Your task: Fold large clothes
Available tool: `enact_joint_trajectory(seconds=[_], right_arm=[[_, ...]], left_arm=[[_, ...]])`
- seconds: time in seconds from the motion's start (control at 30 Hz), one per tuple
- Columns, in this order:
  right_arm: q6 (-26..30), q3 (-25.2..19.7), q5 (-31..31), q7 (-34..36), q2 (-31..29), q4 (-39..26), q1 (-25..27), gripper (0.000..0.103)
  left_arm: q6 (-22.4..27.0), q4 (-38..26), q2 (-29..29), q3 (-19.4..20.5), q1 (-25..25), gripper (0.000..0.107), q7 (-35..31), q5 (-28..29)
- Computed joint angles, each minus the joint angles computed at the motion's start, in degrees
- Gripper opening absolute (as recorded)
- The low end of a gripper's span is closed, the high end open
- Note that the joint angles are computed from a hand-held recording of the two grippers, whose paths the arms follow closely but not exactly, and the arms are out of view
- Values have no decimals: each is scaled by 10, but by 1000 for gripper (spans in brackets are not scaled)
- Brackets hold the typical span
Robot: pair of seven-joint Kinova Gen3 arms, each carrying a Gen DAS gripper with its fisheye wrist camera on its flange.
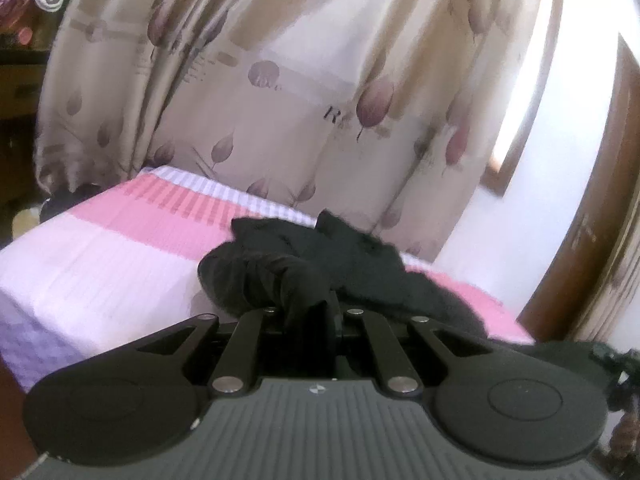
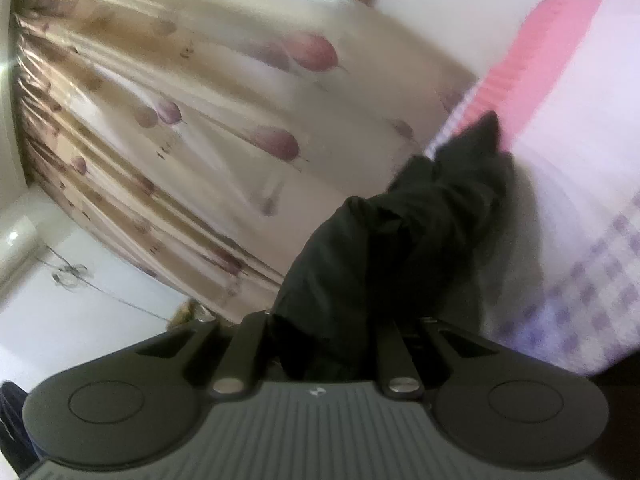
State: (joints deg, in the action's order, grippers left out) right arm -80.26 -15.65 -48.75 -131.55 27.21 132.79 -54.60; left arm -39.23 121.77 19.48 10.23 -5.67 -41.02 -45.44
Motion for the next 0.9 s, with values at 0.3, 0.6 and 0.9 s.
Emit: enact_joint_trajectory(seconds=[0.3,0.6,0.9], right_arm=[[63,31,89,0,-35,-20,92,13],[209,66,190,-13,-25,-121,216,12],[405,99,227,-5,31,-283,296,13]], left_arm=[[55,-110,23,-10,46,11,64,12],[217,-326,124,43,75,12,90,25],[357,-565,262,31,153,12,-31,148]])
